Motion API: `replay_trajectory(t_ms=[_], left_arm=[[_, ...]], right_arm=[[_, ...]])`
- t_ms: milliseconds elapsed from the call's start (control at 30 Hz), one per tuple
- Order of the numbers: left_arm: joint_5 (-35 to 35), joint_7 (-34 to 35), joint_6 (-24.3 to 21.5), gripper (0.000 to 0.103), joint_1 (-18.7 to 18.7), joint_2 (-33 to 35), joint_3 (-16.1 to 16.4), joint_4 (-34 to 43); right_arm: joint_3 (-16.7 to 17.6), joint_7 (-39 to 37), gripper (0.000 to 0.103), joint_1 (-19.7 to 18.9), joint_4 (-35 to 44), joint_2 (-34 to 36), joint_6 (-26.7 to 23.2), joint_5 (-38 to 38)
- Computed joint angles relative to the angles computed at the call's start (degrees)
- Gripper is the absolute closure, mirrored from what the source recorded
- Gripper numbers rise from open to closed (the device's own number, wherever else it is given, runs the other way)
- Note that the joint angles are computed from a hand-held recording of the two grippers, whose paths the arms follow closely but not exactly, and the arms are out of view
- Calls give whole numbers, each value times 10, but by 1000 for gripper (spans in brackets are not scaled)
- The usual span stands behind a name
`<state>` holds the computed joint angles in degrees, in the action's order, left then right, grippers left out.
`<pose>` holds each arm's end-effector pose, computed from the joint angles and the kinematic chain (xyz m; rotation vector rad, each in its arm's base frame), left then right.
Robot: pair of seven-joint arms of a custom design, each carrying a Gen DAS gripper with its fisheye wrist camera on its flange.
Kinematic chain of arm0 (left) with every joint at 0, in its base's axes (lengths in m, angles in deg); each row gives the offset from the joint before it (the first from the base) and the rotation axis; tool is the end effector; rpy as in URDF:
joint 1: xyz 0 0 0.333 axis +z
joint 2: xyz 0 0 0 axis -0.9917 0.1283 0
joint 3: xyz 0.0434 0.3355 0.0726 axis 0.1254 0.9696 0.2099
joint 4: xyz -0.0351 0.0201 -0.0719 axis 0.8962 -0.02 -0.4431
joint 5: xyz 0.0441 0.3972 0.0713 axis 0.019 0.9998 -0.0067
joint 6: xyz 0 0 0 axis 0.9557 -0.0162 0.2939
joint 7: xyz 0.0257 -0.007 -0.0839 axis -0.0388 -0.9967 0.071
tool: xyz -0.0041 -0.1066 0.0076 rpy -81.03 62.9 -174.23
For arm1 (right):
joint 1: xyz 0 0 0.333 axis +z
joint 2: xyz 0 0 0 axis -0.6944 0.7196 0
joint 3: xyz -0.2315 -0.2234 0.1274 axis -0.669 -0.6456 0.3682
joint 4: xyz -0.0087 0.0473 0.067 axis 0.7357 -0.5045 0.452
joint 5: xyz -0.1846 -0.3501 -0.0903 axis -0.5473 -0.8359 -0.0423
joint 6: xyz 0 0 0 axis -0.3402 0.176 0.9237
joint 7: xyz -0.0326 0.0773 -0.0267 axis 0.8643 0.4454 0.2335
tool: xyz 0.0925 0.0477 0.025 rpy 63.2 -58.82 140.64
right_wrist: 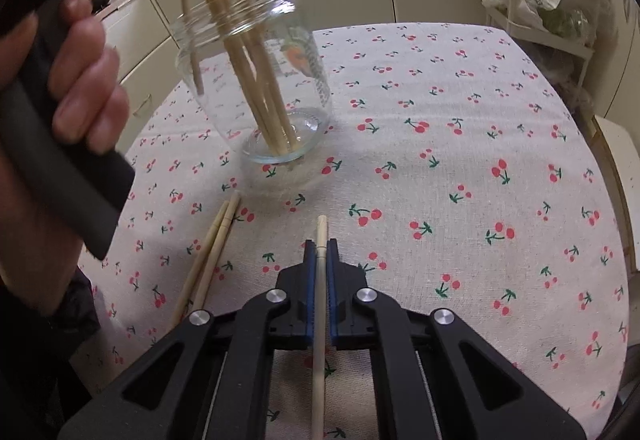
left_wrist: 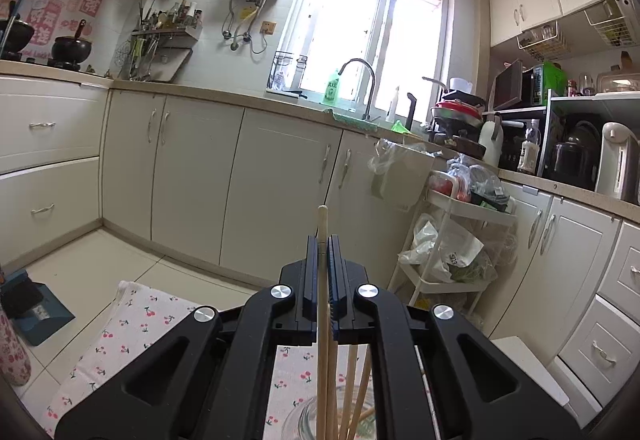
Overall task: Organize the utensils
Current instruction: 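Open the left tool to drop its stick into the jar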
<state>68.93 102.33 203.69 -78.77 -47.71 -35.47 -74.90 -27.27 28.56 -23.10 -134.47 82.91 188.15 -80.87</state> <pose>0.7422 -0.0820 0.5362 -1.4151 1.4037 -1.4204 0.6303 0.2582 0.4702 -1.8081 1.7949 -0.2601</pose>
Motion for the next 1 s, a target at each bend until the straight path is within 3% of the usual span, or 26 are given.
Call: replay_trajectory(t_ms=[233,300,333,367,433,567,767,867,1000], left_arm=[[53,-6,-18,97,38,-18,-39,-22],[72,-5,-25,91,54,-27,-56,-33],[73,-5,-25,80,56,-31,-56,-38],[71,-4,-24,68,54,-39,-51,-47],[49,2,-10,60,31,-57,-20,-70],[51,-4,7,51,41,-95,-13,-121],[30,-10,20,36,37,-157,22,-216],[32,-16,1,35,46,-177,25,-253],[68,-52,-31,34,91,-189,-1,-281]], right_arm=[[22,-31,97,-27,-10,-4,14,88],[24,-33,97,-28,-18,-9,22,106],[30,-44,97,-34,-24,-12,29,127],[33,-49,97,-36,-29,-16,34,142],[37,-60,97,-40,-37,-23,43,167],[43,-78,97,-42,-52,-38,58,208],[57,-121,97,-43,-74,-63,110,283],[63,-148,97,-41,-83,-77,148,316],[63,-164,97,-30,-87,-94,209,326]])
